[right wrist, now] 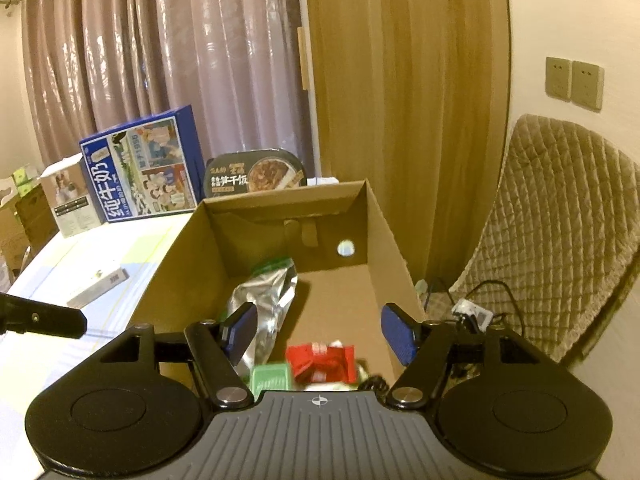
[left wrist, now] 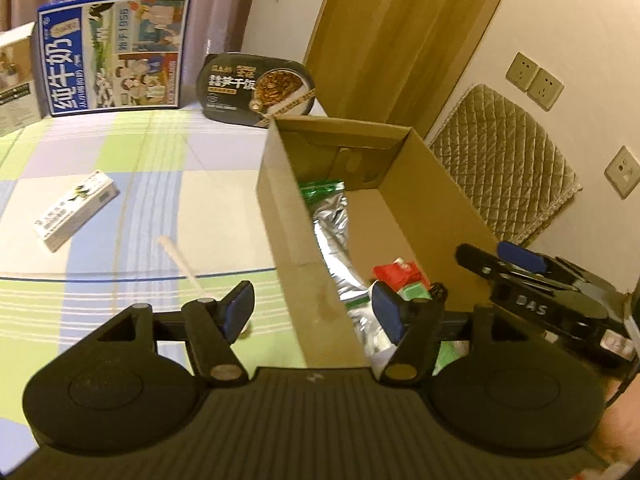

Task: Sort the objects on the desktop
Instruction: 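Withdraw both tools from the cardboard box back over the table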

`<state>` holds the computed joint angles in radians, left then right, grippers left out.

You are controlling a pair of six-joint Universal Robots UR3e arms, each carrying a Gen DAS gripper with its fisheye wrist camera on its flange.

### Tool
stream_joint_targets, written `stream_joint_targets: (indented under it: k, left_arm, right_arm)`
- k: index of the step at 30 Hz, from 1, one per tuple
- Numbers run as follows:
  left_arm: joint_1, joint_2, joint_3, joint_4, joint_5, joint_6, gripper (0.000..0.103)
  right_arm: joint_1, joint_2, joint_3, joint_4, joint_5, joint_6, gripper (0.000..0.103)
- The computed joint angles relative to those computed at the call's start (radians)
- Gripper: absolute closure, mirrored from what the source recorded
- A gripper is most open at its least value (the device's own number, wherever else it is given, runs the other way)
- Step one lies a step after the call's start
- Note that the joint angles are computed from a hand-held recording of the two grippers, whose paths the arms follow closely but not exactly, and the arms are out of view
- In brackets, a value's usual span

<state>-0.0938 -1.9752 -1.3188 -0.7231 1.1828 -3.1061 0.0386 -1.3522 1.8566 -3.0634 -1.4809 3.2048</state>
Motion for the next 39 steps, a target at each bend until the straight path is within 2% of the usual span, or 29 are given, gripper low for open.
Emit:
stream_joint_targets:
  k: [9,12,14,18,22,31,39]
  left_arm:
    - [0.067,0.21,-0.286,0.067,0.025,0.076,0.019]
    - [0.099,0.286,-0.367,0.075,0.026,0.102,0.009]
    - [0.12,0.336,-0.413,0.073,0.028,0.125,0.006]
    - [0.179,0.443,-0.5,0.052,0.014,0.169,0.001]
    - [0.238,0.552,-0.579,0.026,0.019,0.228,0.001]
    - [0.435,0.807,-0.767,-0.098,-0.058,0.42,0.001]
    - [0.597,0.948,-0.832,-0.241,-0.13,0.55,0.001]
  right_arm:
    - [0.076,-0.192,0.173,0.023,-0.052,0.076,0.02]
    - [0.119,-0.243,0.196,0.046,-0.082,0.111,0.011]
    - [0.158,-0.268,0.199,0.073,-0.114,0.13,0.002]
    - [0.244,-0.296,0.181,0.15,-0.172,0.172,0.002]
    - [0.317,-0.305,0.159,0.209,-0.208,0.215,0.002]
    - [0.474,-0.27,0.078,0.299,-0.275,0.28,0.002]
    - [0.549,-0.216,0.0,0.345,-0.303,0.297,0.002]
